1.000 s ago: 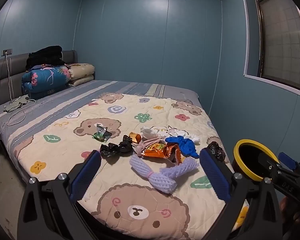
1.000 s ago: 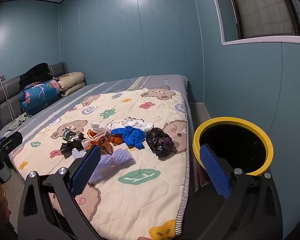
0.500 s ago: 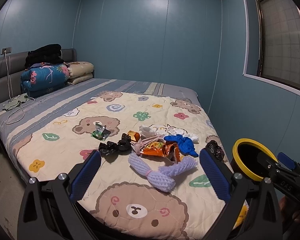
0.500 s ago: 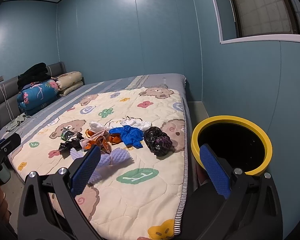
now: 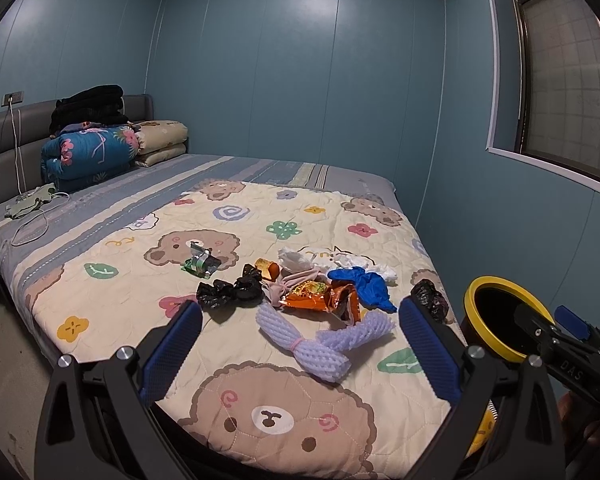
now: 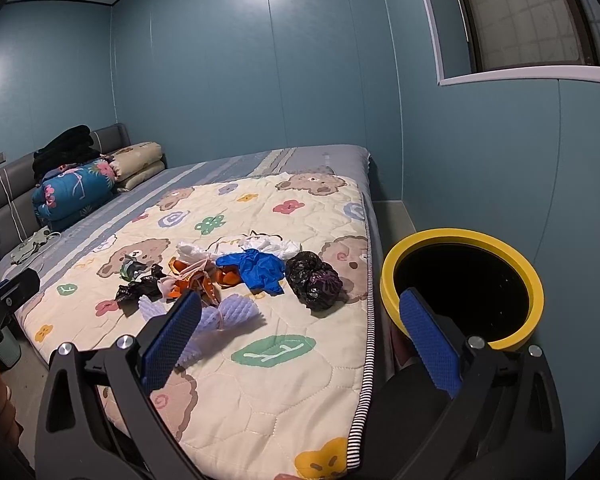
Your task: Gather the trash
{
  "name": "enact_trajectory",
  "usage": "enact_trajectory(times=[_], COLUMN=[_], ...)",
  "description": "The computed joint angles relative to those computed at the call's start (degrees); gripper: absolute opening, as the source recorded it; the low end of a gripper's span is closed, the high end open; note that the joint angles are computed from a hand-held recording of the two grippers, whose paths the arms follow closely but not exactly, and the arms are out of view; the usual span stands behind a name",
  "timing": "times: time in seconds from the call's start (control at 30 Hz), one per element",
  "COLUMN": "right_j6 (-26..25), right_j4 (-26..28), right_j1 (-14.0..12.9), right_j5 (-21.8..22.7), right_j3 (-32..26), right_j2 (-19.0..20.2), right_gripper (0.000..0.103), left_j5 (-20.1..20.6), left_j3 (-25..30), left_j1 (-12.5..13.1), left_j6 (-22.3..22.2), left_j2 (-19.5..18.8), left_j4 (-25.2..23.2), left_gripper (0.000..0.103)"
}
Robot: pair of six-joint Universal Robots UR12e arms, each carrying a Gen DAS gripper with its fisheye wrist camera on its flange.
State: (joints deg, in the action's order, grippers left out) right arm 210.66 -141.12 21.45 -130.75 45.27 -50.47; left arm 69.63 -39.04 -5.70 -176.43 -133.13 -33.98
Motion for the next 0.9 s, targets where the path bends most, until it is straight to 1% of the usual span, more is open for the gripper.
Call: enact_trajectory(times=[0.9], right_j6=[0.91], right_j4=[0.65], right_j1=[-0.05], right_j5=[0.0], right_j3=[0.28], right_j2=[-0.16], right_gripper=[0.095], left_j5=[-0.1], left_j3=[-0.84], left_j1=[0.07], left_j6=[-0.09], left_j2=[0.35], left_j4=[0.05], left_gripper=[0.095])
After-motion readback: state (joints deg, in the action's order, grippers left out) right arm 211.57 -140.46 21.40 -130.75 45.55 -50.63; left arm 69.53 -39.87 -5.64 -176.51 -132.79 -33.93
